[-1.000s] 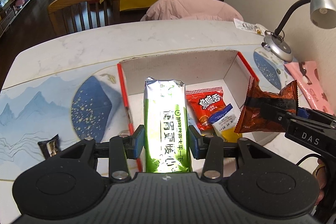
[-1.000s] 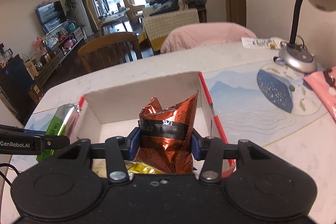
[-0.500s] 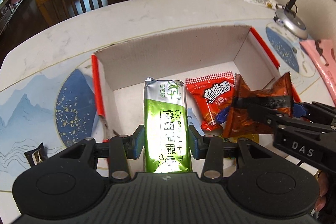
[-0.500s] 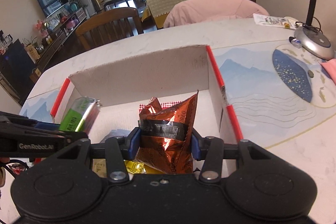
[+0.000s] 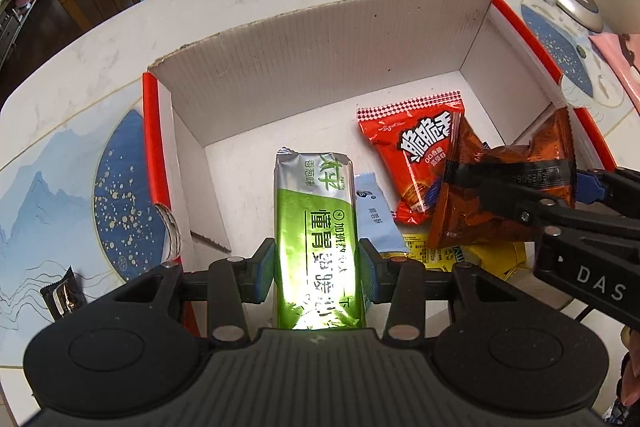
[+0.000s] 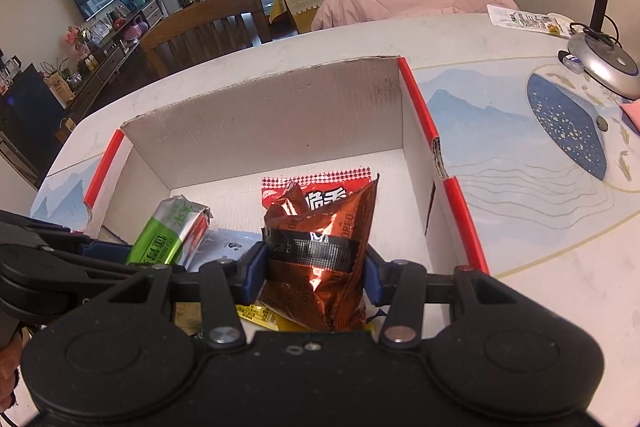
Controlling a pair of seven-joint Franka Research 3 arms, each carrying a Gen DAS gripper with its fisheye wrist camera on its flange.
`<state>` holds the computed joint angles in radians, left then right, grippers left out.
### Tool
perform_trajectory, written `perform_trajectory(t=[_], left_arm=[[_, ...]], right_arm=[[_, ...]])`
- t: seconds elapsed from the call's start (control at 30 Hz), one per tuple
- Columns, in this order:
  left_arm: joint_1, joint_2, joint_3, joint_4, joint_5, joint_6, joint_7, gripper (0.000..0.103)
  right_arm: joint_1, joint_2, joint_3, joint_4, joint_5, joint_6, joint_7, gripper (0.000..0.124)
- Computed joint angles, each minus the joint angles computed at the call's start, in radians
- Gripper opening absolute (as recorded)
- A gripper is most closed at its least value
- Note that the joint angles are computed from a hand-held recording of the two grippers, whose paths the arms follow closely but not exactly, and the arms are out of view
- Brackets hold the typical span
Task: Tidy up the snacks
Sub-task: 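Open the right gripper to drop the red-foil pack while the left drops the green bar in the box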
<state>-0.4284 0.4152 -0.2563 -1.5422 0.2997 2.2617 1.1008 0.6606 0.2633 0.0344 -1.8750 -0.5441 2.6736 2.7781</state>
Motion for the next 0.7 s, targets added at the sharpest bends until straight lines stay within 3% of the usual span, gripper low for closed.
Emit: perform_trajectory(t=[0.13, 0.37, 0.7], left_arm=[[0.006, -0.006, -0.002, -0.009, -0.011, 0.003, 0.006, 0.043], [0.032, -0.057, -0.009, -0.082, -0.046, 0.073, 0.002, 0.054], [0.069, -0.187, -0.021, -0.236, -0.095, 0.196, 0.001, 0.054]], right_arm=[[0.003, 0.004, -0.005, 0.006, -0.009, -0.014, 0.0, 0.048], [0.008, -0.015, -0.001, -0.004, -0.048, -0.048, 0.031, 0.052], [0.006, -0.067, 0.032, -0.027, -0.149, -0.102, 0.102, 0.06]])
